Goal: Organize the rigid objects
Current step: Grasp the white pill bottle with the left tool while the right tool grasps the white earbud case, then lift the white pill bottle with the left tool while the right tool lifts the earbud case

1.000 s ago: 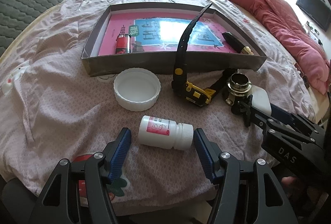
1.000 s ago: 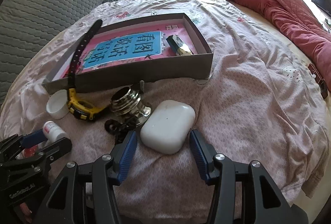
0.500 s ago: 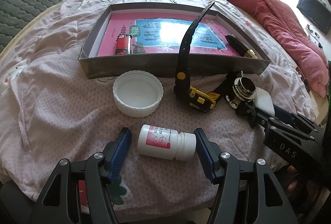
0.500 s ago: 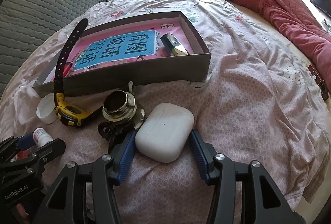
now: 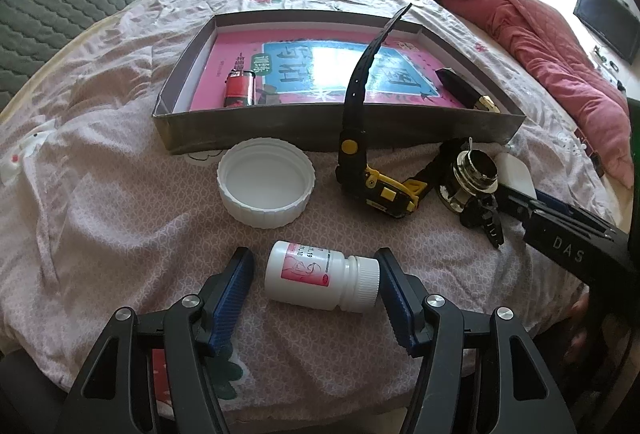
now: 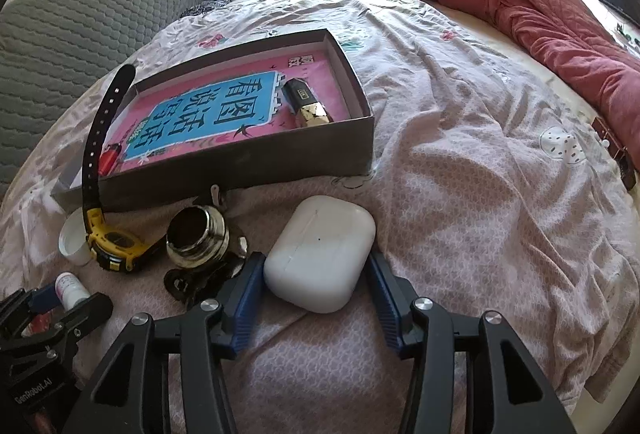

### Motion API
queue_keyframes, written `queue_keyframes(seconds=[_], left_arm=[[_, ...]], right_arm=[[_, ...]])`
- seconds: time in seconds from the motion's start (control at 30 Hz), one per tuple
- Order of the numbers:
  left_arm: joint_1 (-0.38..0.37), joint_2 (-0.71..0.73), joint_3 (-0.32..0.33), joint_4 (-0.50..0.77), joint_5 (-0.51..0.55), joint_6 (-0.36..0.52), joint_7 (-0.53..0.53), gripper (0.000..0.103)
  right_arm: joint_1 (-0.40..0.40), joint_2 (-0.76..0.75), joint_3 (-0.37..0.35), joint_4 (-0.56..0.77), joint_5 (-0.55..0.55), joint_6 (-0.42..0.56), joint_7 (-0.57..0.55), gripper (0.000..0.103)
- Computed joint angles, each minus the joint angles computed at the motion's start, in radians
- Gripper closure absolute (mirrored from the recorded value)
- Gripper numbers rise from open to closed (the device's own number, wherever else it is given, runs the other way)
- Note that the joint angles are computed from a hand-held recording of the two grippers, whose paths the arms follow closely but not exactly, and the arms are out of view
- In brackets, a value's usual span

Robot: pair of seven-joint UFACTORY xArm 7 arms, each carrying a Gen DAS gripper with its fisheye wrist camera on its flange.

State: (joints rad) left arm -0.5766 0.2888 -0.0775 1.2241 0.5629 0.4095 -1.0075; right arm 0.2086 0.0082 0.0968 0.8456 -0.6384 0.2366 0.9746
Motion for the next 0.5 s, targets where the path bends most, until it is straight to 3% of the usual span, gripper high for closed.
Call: queue_keyframes(seconds=[0.13, 0.5], left_arm=[[-0.004, 0.001, 0.002, 0.001, 0.009, -0.010, 0.001, 0.052], [0.011, -0.026, 0.008, -0.036, -0.023, -0.082, 0.009, 0.053]], right_arm=[[-0.004, 0.001, -0.005, -0.003, -0.006, -0.022, 0.008, 0.053], [-0.031, -0.023, -0.006, -0.036, -0.017, -0.095, 0.034, 0.056]])
